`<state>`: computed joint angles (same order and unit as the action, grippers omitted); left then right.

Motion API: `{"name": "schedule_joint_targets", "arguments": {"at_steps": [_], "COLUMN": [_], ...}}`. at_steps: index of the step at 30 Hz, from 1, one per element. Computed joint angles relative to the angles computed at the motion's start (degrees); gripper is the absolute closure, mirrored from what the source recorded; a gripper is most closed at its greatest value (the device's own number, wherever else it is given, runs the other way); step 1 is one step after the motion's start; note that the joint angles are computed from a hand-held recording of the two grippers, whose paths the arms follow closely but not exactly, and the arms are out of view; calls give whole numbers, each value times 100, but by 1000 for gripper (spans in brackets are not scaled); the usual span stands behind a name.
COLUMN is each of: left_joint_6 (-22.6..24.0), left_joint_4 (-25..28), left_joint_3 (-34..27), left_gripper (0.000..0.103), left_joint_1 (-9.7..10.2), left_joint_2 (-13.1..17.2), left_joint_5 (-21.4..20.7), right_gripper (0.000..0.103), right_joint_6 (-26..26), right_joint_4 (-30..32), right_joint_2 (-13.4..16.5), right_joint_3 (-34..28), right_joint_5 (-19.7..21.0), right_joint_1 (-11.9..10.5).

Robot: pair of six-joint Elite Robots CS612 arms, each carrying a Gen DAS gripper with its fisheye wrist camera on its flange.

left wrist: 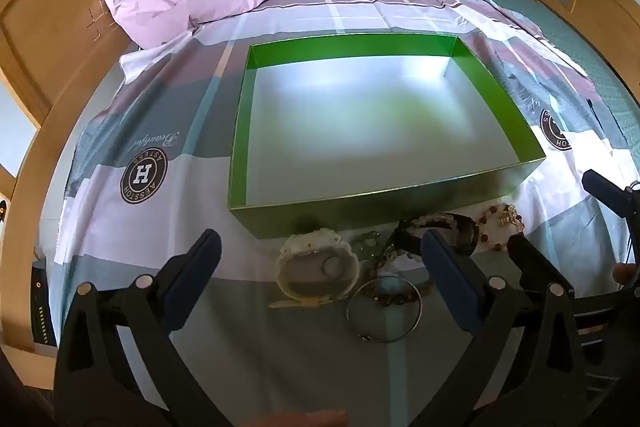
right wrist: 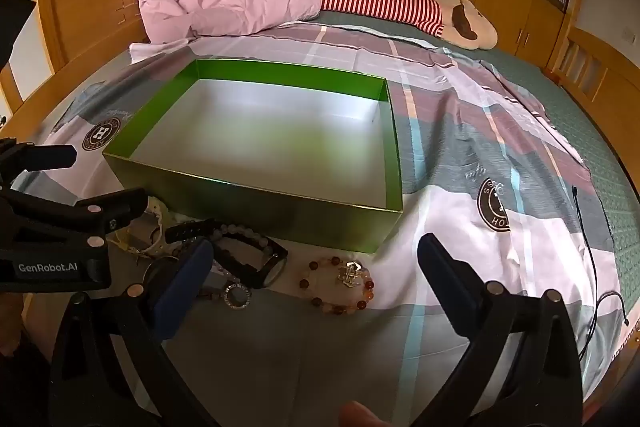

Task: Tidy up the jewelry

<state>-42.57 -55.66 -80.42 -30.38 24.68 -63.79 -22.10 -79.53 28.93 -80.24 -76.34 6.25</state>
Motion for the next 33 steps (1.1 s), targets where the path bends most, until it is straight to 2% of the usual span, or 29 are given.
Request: {"name": "schedule_joint_targets", "arguments": {"at_steps": [20,33], "left_joint_6": [-25,2], "left_joint_4": [61,87], "left_joint_3": [-71,13], "left_gripper": [4,4], "left_joint_1": [-20,-11], "left_joint_2": [83,35], "left_joint_5": [6,-2], "right_gripper": [3,3], "right_joint_6": [-16,-23], "right_joint_4": [28,41], "right_joint_2": [17,24], "right_joint_3": [0,-8], "right_joint_5": [27,22], "right_joint_1": [12,14]}}
